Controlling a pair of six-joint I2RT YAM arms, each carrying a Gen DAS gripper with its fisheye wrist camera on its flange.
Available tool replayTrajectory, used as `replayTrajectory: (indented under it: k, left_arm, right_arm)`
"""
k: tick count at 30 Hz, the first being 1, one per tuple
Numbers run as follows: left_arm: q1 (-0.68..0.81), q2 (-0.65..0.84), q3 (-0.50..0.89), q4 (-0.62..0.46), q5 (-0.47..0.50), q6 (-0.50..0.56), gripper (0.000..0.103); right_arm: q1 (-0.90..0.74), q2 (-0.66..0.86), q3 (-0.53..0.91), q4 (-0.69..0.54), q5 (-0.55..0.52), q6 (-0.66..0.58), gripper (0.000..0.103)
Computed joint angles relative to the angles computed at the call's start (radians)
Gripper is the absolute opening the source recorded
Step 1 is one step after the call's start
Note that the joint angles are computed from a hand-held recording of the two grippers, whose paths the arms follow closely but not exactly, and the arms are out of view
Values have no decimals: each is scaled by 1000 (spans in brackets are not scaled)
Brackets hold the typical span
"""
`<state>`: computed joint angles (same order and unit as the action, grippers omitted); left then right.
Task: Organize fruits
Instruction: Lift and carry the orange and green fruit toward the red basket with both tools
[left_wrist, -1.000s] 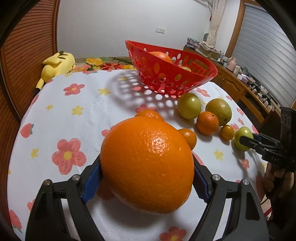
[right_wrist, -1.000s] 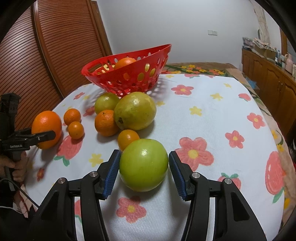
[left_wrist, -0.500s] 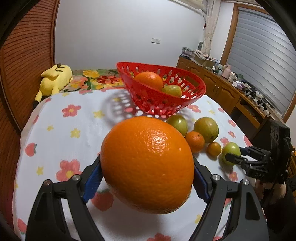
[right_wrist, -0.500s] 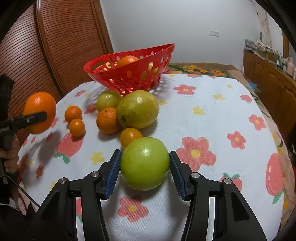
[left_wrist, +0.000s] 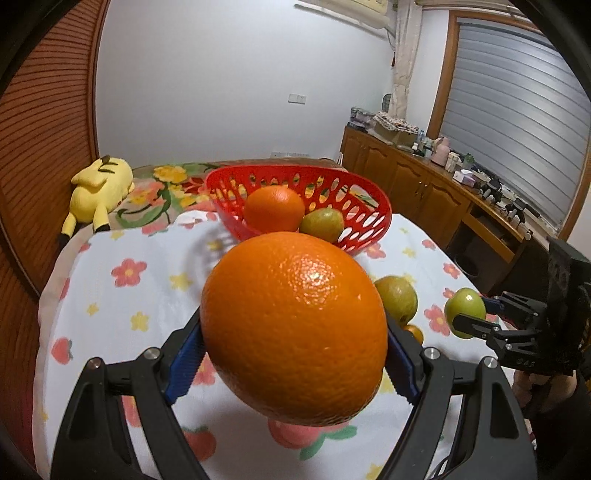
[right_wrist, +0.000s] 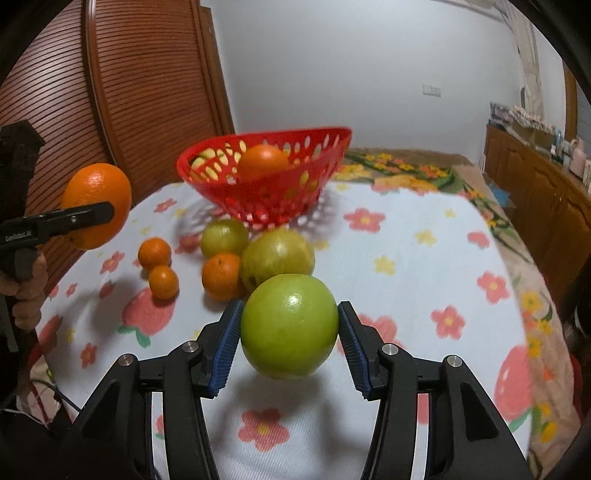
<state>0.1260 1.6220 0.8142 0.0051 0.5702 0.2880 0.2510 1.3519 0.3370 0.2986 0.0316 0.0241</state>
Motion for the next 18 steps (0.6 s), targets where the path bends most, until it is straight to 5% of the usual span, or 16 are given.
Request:
replayTrajectory:
  k: [18]
  left_arm:
    - [-90, 53, 121, -20, -42, -18, 83]
  right_arm:
    - [-13, 30, 200, -110, -6, -66, 53]
